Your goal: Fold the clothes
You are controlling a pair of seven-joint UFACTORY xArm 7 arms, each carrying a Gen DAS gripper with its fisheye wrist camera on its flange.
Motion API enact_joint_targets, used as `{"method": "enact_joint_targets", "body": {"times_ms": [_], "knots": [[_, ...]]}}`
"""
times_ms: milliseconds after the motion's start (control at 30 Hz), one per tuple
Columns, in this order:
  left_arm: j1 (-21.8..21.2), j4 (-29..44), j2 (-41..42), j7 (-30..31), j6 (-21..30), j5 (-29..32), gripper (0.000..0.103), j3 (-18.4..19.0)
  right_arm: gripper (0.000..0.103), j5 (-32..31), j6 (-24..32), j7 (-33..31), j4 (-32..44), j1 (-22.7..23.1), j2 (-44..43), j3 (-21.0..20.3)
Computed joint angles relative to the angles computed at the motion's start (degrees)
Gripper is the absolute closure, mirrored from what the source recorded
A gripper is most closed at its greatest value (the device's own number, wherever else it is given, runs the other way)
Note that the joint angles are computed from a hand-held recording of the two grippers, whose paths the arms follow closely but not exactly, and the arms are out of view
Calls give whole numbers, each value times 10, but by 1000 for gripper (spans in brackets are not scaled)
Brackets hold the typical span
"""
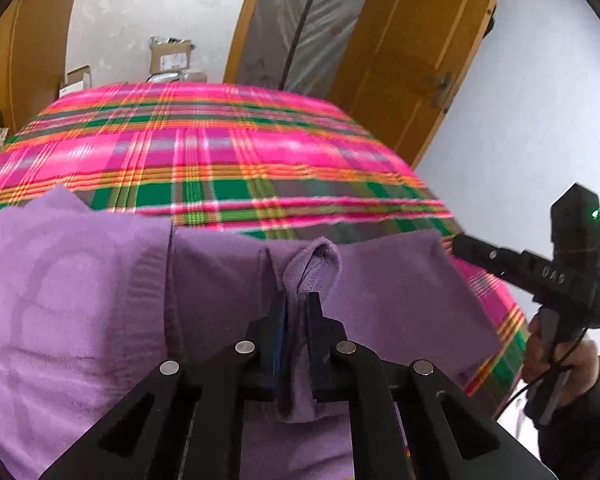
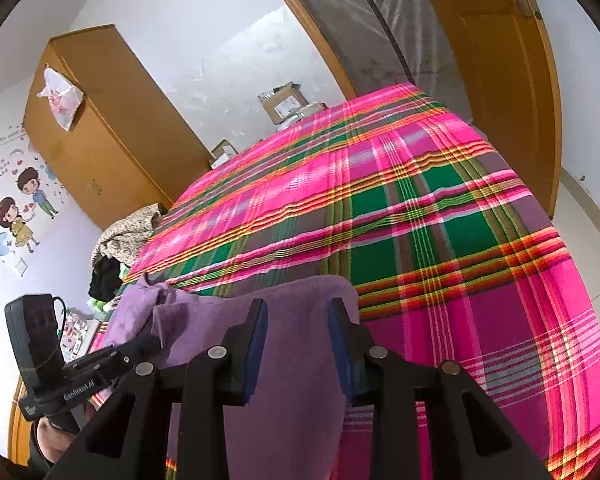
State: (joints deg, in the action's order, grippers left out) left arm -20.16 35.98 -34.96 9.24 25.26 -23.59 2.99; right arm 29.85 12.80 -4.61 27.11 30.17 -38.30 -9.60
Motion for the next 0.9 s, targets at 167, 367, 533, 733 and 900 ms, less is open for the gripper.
{"method": "enact_joint_targets", "body": {"times_ms": [167,367,533,733,900], "knots": [[-7,18,22,9,41,-16,87,11,71,-6,7,1,-14,-6,-26,4],[18,11,18,-3,54,-2,71,-15,70,-13,15,10,-29,-9,-45,5],[63,-3,7,-69,44,74,66,-63,70,-13,16,10,-31,-2,-49,1],[63,-1,12,-97,42,119,65,-72,70,-8,15,5,-32,8,-48,-5],[35,-4,11,-80,31,121,93,-62,70,-8,12,7,-36,7,-54,-1]]}}
